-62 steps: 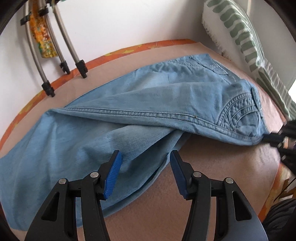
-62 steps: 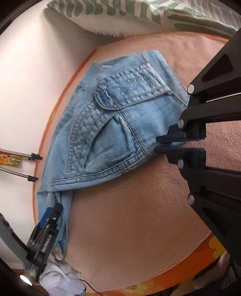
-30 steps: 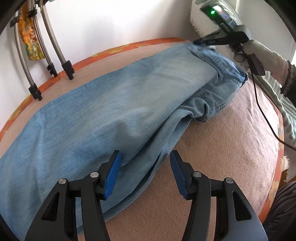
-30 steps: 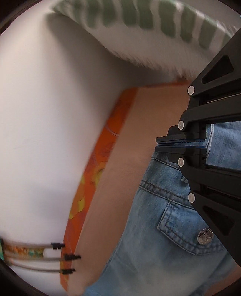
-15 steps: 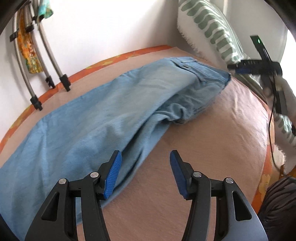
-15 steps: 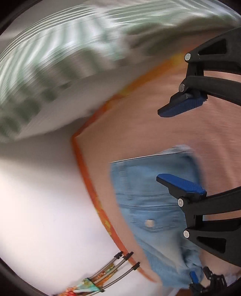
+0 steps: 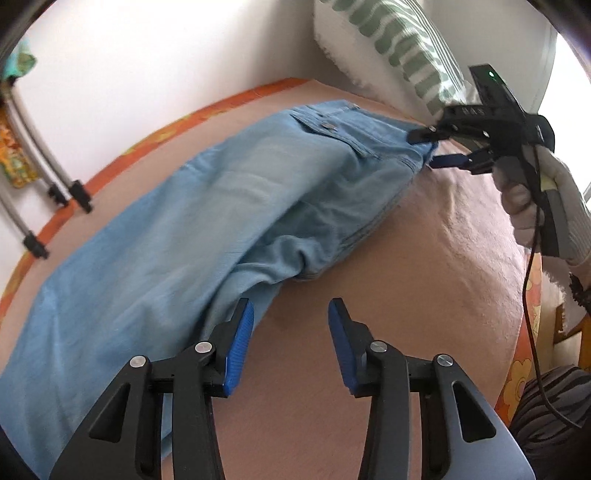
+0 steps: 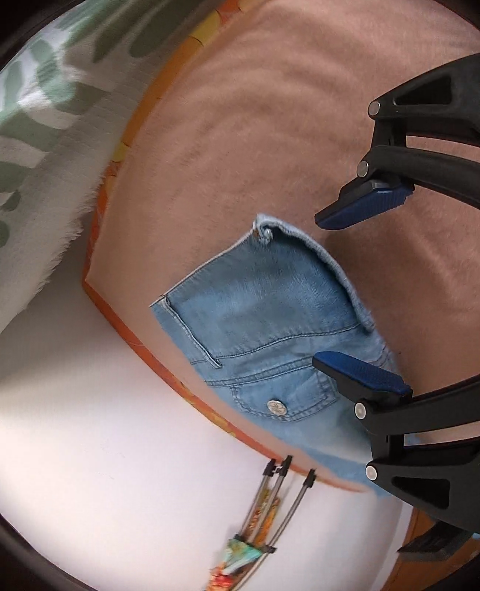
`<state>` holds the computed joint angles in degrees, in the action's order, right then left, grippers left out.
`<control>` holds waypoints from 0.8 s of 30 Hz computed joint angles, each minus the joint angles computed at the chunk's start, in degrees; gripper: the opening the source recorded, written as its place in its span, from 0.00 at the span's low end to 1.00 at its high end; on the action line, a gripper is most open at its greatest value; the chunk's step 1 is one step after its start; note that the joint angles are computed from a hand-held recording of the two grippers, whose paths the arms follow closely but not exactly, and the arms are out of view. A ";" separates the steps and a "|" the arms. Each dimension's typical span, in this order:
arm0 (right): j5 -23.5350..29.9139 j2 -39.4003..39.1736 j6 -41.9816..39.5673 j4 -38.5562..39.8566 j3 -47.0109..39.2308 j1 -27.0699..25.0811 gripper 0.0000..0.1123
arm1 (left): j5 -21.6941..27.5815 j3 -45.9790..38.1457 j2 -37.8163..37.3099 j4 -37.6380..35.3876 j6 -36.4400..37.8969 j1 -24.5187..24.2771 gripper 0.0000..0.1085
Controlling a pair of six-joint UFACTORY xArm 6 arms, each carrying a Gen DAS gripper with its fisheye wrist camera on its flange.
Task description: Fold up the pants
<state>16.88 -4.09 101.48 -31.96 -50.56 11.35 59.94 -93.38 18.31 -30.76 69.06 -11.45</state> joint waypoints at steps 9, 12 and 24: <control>-4.70 2.12 10.75 -7.88 -1.06 -1.79 0.62 | -7.08 2.95 0.46 -0.64 -4.65 -3.04 0.37; -3.09 2.66 10.24 -7.09 -2.07 -1.59 0.49 | -6.30 3.03 0.91 -1.27 -5.44 -3.52 0.13; 7.37 -1.91 -0.59 -9.59 -6.54 -0.73 0.10 | 11.95 -2.69 0.33 -9.81 -11.01 0.37 0.05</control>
